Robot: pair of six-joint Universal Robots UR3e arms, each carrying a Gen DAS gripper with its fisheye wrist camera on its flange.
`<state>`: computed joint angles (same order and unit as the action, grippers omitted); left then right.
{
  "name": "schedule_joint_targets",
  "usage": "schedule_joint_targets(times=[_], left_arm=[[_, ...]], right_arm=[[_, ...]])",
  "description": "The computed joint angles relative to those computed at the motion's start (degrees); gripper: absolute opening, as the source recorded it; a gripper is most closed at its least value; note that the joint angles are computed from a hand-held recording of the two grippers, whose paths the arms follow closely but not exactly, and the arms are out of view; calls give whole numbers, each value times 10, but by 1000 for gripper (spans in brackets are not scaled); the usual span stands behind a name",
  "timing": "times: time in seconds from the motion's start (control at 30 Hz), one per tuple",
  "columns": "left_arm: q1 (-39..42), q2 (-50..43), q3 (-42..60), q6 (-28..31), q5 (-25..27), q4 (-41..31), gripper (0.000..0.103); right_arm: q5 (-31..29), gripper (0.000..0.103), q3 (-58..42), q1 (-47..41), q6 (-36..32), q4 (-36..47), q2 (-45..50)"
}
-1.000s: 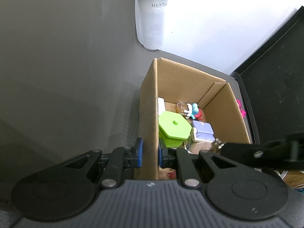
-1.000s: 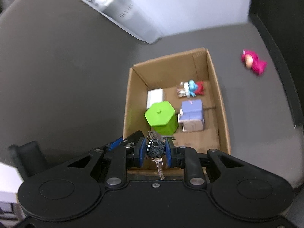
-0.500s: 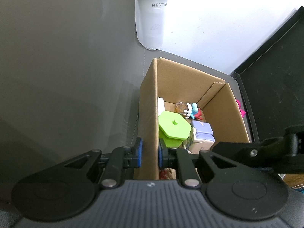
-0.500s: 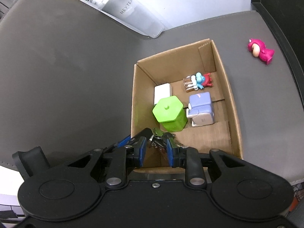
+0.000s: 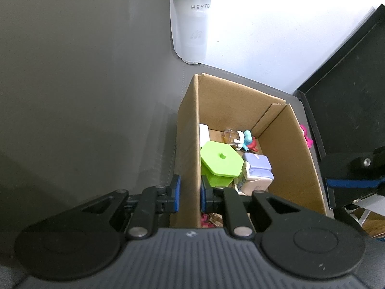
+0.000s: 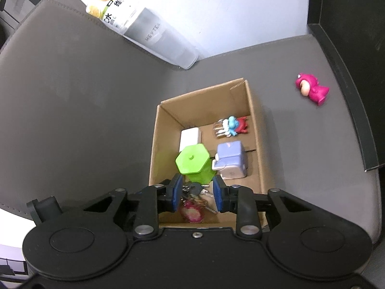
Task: Organize rigid objects
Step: 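Open the right gripper to drop the keys into the box, then move the right gripper out of the box to the pink figure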
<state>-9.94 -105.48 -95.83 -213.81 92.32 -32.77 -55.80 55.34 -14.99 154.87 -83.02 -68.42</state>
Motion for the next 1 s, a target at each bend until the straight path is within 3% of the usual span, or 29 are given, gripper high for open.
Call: schedule_joint_targets(times=[0.3, 0.77, 1.0], left_arm=[[-2, -4, 2, -1, 4, 1, 14], [-5, -7, 2, 3, 9, 5, 14], [-5, -7, 2, 2, 9, 6, 14]], right_arm=[[1, 44, -15, -22, -29, 3, -2], [9, 58, -46, -55, -55, -3, 7], [-4, 69, -44, -70, -56, -40, 7]])
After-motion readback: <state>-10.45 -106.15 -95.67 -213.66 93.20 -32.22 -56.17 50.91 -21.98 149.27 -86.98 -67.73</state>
